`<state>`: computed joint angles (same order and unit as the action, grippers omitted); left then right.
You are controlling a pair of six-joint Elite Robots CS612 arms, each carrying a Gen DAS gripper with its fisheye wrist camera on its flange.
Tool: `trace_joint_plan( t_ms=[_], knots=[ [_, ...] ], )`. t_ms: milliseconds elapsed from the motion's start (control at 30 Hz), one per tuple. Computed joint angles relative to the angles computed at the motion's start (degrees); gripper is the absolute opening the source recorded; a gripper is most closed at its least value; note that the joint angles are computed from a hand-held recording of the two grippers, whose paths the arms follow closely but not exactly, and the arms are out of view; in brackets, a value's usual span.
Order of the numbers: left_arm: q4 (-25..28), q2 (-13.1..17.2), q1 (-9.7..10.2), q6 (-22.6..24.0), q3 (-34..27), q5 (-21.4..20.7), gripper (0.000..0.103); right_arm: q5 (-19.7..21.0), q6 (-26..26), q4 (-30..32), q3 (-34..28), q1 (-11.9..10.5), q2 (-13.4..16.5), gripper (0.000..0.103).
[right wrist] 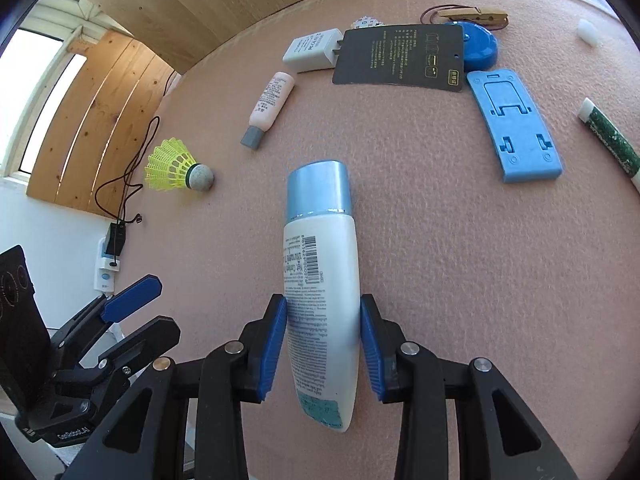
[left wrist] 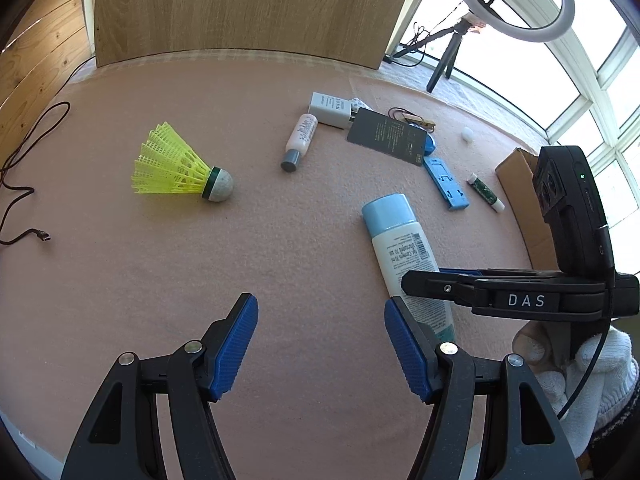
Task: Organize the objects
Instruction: 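Lift the sunscreen bottle with the right tool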
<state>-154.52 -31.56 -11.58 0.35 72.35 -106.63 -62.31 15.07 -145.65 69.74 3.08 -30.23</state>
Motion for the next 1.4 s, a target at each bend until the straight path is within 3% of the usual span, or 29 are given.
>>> trace_joint_plan(
  t_ms=[167,233,400,1033,1267,1400],
  knots=[
    [1.32,-0.03,-0.79,2.13,0.61,-1.88,0.069,0.30,1.45,-3.23,4.48,-0.34,-1.89,0.034],
    [1.96,0.03,-1.18,2.95,0.67,-3.04,0.069,-2.11,1.28,-4.19,5.42,-0.29,-2.58,0.042],
    [2.52,0.30,-2.01,3.64,0.62,-5.67,0.070,-5.22,0.25,-5.75,6.05,-0.62,-3.48,0.047],
    [6.22,3.57,-3.39,-1.24,-3.65,-10.90,0.070,-4.16,-8.80,4.38,-0.40,0.06,-1.13,0.047],
    [6.97,4.17,-3.43,-2.04,-4.40,-10.95,0.053,-4.24,-10.00,5.72,-0.99,0.38,-0.87,0.047],
    [6.83,4.34,-3.56,-2.21,-4.57,-10.59,0.051,-4.66,-9.42,5.44,-0.55,0.39,-0.98,0.044]
  ],
)
